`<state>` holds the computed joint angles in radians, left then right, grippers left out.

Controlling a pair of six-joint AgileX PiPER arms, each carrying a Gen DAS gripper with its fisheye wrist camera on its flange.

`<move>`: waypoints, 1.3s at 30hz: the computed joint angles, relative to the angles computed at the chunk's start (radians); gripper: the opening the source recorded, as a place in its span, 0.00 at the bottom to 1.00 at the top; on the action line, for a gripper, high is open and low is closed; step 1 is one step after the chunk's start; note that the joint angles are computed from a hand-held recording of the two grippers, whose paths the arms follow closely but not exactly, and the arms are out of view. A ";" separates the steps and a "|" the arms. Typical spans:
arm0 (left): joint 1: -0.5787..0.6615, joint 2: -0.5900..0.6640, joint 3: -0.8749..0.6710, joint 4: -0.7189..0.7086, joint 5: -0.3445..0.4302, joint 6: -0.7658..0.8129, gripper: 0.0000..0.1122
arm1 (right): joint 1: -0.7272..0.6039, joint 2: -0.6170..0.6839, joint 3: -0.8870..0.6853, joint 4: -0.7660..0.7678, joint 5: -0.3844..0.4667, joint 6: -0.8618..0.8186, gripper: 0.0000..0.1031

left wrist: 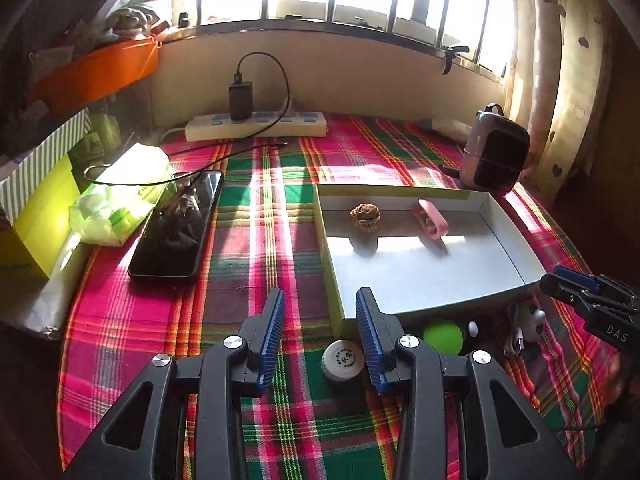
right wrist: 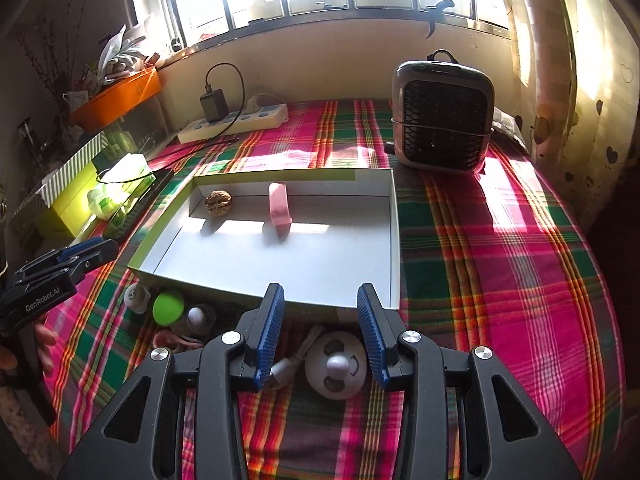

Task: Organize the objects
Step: 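Withdraw both tools from the tray toward the remaining objects, then grasp the small white jar with the left tool while the right tool grasps the white knobbed gadget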

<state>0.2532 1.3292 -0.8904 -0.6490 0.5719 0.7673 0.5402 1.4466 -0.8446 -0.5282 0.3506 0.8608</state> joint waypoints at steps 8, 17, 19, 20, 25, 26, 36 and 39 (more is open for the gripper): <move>0.107 -0.009 0.066 -0.129 0.063 0.159 0.35 | -0.021 -0.042 0.101 -0.029 -0.036 0.049 0.38; 0.151 0.007 0.104 -0.232 0.130 0.295 0.37 | -0.045 -0.036 0.148 0.051 -0.104 -0.020 0.46; 0.134 0.011 0.102 -0.228 0.126 0.294 0.37 | -0.042 -0.029 0.145 0.061 -0.104 -0.033 0.46; 0.126 0.016 0.100 -0.226 0.126 0.293 0.38 | -0.041 -0.025 0.144 0.060 -0.107 -0.036 0.46; 0.074 0.052 0.088 -0.178 0.087 0.230 0.38 | -0.042 -0.007 0.139 0.075 -0.109 -0.055 0.47; 0.066 0.058 0.086 -0.171 0.081 0.221 0.38 | -0.042 -0.003 0.139 0.078 -0.111 -0.059 0.48; 0.024 0.077 0.074 -0.118 0.038 0.163 0.38 | -0.002 0.042 0.101 -0.051 -0.059 0.041 0.51; 0.009 0.076 0.076 -0.102 0.013 0.153 0.38 | 0.020 0.054 0.090 -0.136 -0.027 0.113 0.51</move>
